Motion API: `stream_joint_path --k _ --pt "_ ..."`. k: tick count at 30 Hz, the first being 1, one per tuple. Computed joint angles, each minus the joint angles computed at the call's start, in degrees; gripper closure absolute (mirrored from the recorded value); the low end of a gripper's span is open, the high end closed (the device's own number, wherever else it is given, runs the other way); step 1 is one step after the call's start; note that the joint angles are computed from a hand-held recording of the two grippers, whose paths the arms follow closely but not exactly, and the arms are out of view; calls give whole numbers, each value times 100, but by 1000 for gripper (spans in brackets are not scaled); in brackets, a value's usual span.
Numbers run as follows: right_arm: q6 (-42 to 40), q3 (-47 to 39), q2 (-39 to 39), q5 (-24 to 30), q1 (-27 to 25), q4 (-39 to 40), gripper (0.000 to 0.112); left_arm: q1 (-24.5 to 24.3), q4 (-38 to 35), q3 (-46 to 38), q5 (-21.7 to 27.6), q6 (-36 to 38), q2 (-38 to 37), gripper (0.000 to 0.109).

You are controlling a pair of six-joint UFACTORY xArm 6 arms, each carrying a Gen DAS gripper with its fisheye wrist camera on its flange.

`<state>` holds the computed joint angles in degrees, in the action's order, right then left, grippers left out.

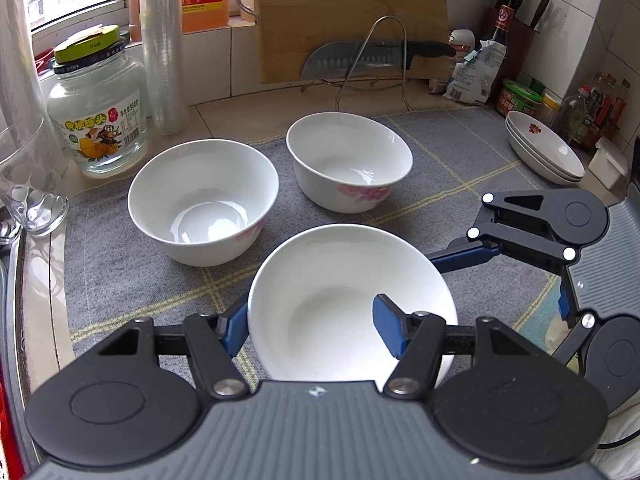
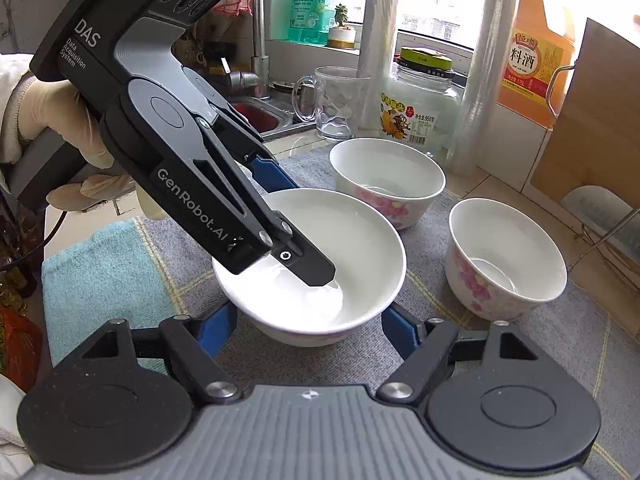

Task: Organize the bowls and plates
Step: 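Lift the bowl with the left gripper and carry it across the towel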

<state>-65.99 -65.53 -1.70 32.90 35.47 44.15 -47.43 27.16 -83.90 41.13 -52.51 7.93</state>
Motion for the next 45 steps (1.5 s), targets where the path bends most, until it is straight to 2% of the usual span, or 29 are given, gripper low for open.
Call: stream_joint_path --k 9,24,36,40,45 --pt "289 267 -392 81 -160 -136 29 -109 -160 -491 -57 296 322 46" --pt "1017 1121 -1340 16 -717 -760 29 -361 -893 -2234 -121 1428 1652 45" --pt "1229 1423 -1758 125 -1238 -1021 29 -471 -1490 -3976 241 2171 2832 45" --pt "1326 1507 -1821 151 -1367 -1115 29 -493 -1748 -4388 265 2359 3137 41" --pt "1416 1590 -1874 167 -1484 -1207 29 -520 -1888 -4862 405 2493 3460 41"
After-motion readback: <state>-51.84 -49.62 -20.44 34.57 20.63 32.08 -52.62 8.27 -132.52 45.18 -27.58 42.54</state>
